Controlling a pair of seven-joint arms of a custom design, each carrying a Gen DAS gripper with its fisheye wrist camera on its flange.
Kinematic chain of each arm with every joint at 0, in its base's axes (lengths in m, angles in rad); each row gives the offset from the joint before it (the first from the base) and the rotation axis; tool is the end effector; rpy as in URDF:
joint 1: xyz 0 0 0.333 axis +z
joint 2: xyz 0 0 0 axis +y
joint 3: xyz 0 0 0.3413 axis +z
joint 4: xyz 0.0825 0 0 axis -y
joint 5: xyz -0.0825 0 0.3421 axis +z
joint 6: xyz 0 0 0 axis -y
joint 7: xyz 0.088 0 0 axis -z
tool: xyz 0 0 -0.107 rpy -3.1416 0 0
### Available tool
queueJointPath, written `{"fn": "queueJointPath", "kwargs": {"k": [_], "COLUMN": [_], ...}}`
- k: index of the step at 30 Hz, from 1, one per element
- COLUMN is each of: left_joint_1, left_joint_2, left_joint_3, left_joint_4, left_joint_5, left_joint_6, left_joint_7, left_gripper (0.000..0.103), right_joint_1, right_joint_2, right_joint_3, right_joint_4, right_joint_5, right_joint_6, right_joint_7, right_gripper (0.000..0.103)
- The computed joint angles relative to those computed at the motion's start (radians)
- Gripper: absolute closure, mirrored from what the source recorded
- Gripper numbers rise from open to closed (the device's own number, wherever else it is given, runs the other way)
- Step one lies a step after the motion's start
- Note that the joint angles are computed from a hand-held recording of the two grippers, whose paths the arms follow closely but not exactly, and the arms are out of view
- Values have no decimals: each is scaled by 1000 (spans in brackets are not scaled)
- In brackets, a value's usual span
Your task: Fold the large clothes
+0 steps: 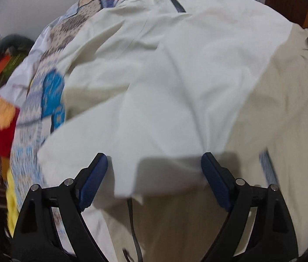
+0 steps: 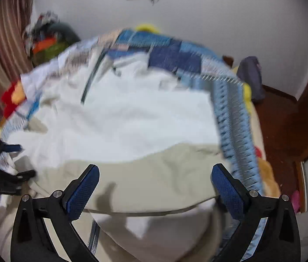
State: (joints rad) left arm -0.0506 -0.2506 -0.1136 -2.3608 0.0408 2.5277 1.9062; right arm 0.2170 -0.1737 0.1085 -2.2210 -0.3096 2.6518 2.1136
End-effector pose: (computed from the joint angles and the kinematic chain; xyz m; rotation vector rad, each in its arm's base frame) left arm 0.4485 -0.0783 0.5162 -1.3764 2.4029 -0.3130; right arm 0.4671 0.1701 0.5599 -1.8567 1.8276 -0.5825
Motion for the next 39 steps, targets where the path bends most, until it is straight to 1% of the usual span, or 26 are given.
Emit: {"fn": "queueJointPath", "kwargs": {"k": [1,4,5,6,7,9,10,12,13,14,15,17,19,20,21,22,24,27,29,31,33,34,35,36,37,39], "left_joint_1": [1,20,31,40,41,41,44,55,62,68,76,86,94,93,93,94,91,86,77,66,59,55,56,53,54,55], "left_joint_2": [-8,-43,-49,-57,-65,-72,-73,-38,-12,13,48,107,139,142,135,129,126,111,116,146,195,241,268,321,372,490], "left_joint_3": [13,28,31,39,47,73,76,78,76,74,68,59,47,48,49,51,63,68,65,56,42,35,29,19,10,-9], "left_joint_4": [-6,-18,-17,-12,-5,17,20,53,67,81,96,122,108,91,76,77,126,179,241,318,398,465,503,577,645,816], "left_joint_5": [-13,-12,-5,-6,-22,-74,-88,-112,-122,-126,-124,-110,-73,-84,-97,-106,-160,-223,-255,-281,-288,-298,-308,-311,-316,-308], "left_joint_6": [-7,-62,-63,-57,-50,-23,-8,29,37,31,7,-34,-45,-35,-16,-22,-98,-113,-102,-80,-67,-70,-75,-92,-119,-222], "left_joint_7": [14,27,24,24,29,47,46,28,10,-3,-27,-51,-76,-66,-62,-56,-7,54,90,115,112,115,118,105,98,58], "left_gripper": [13,14,14,14,14,13,12,8,8,8,8,8,8,7,8,8,8,8,8,8,8,8,8,8,8,8], "right_joint_1": [-1,-4,2,11,18,31,32,35,38,46,47,52,63,64,66,67,69,65,57,51,44,43,42,43,39,31], "right_joint_2": [18,39,36,30,26,-3,-14,-27,-25,-18,-7,25,59,69,74,72,60,42,41,53,98,115,153,182,240,321], "right_joint_3": [10,32,40,43,37,26,22,18,14,7,7,9,4,2,-2,-6,-10,-16,-20,-26,-34,-36,-42,-43,-47,-50], "right_joint_4": [7,12,15,22,25,22,17,23,28,32,39,53,60,59,49,42,44,74,115,158,238,267,321,365,443,557], "right_joint_5": [-15,-148,-193,-214,-211,-188,-180,-142,-115,-72,-47,-11,46,56,75,83,109,131,126,142,164,174,210,236,312,364], "right_joint_6": [-28,-88,-117,-149,-157,-145,-134,-105,-92,-74,-71,-83,-108,-120,-114,-104,-110,-113,-97,-80,-71,-74,-73,-90,-120,-173], "right_joint_7": [12,69,82,81,68,45,41,35,24,5,-2,-10,-36,-35,-45,-52,-78,-117,-139,-162,-184,-192,-220,-237,-299,-335], "right_gripper": [0,0,0,0,0,0,0,0,0,0,0,0,0,0,0,0,0,0,0,0,0,0,0,0,0,0]}}
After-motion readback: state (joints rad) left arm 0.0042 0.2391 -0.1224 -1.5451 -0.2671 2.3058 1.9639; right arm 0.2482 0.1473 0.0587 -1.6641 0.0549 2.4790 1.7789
